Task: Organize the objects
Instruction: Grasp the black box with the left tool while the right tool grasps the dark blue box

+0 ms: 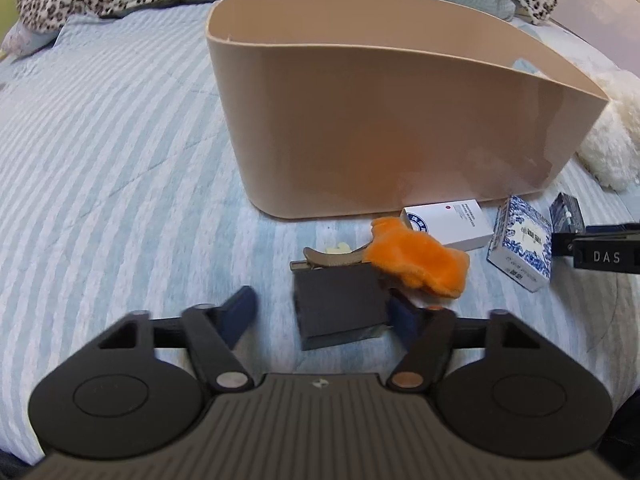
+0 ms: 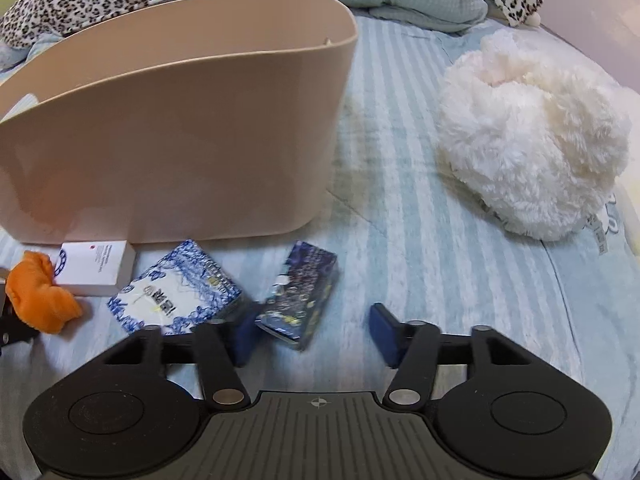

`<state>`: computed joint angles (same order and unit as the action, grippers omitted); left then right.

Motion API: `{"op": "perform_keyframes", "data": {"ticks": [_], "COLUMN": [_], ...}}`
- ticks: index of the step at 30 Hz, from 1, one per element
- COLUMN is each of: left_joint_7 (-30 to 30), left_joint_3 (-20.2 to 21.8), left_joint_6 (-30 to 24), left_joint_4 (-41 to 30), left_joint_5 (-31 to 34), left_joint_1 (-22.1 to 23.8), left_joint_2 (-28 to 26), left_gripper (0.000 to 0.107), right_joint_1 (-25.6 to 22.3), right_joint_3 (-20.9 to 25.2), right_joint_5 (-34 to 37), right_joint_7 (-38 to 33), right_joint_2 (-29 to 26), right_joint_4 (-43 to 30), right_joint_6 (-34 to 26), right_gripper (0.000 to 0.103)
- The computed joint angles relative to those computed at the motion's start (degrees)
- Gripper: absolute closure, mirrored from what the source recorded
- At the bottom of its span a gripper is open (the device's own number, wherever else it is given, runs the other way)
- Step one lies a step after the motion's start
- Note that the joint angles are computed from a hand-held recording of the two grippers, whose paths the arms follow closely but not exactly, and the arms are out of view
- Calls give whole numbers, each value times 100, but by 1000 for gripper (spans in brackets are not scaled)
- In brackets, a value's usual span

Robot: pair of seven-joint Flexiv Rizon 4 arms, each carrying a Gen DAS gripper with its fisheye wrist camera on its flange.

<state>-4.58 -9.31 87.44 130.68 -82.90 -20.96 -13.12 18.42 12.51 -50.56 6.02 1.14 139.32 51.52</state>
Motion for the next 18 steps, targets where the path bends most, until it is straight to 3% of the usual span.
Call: {"op": "perform_keyframes", "data": {"ticks": [2, 5, 11, 18], "left_joint_7": [402, 441, -355, -339], "left_joint_3": [-31, 74, 114, 82], "left_joint_6": [100, 53, -186, -136], "left_joint_4": [-17, -57, 85, 198], "left_joint_5": [-380, -410, 433, 308], "left_joint_1": [-86, -163, 97, 74], "left_joint_2": [22, 15, 160, 473], "left_gripper": [58, 60, 60, 60], "right_joint_1": [11, 7, 49, 122], "right_joint_3": [19, 32, 135, 335], "right_joint_5": [-17, -9, 101, 50], "right_joint_7": [0, -43, -49, 123], "right_joint_2": [37, 68, 250, 608], "right_joint_4": [14, 43, 120, 199], "right_joint_6": [46, 143, 184, 68], "right_gripper": [82, 83, 83, 83]}}
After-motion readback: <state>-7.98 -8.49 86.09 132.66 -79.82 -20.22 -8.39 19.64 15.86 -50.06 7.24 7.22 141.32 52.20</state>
